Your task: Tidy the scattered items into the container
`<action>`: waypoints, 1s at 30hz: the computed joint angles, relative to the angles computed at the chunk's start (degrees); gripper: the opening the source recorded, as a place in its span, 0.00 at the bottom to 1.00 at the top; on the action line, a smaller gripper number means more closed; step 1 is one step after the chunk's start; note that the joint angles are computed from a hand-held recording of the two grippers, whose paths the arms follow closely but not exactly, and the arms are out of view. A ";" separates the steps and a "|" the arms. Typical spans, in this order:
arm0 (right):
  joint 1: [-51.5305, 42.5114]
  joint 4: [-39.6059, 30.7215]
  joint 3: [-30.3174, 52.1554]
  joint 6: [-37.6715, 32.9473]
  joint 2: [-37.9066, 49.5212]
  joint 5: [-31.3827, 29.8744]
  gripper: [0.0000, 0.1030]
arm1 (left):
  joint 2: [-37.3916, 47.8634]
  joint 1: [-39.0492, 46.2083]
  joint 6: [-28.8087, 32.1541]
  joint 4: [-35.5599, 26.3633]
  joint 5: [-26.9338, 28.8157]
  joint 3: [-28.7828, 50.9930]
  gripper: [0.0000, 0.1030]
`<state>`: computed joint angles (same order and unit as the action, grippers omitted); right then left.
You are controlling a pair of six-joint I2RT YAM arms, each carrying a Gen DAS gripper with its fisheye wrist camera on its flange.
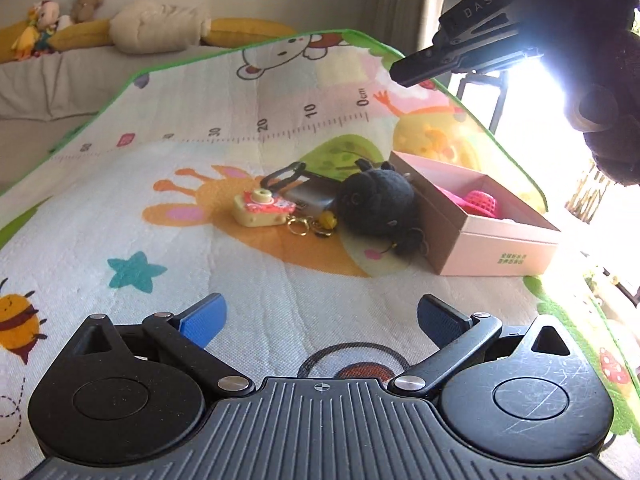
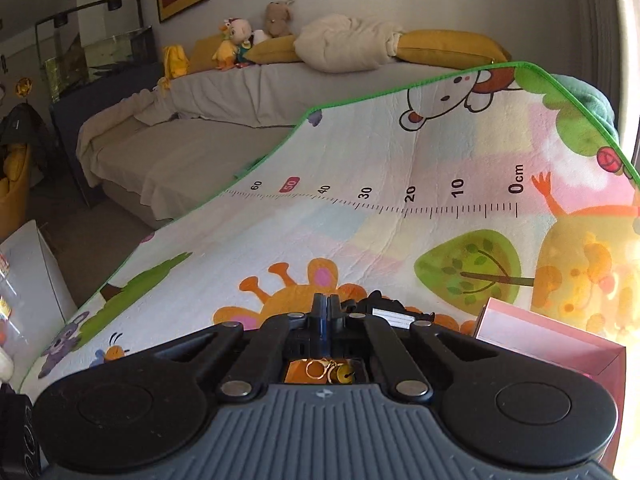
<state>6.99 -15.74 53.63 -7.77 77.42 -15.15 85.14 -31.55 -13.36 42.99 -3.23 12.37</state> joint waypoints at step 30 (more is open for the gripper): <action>4.99 12.82 0.98 -1.13 9.45 4.64 0.00 | -5.99 -0.79 -3.90 -3.53 -1.66 -2.45 1.00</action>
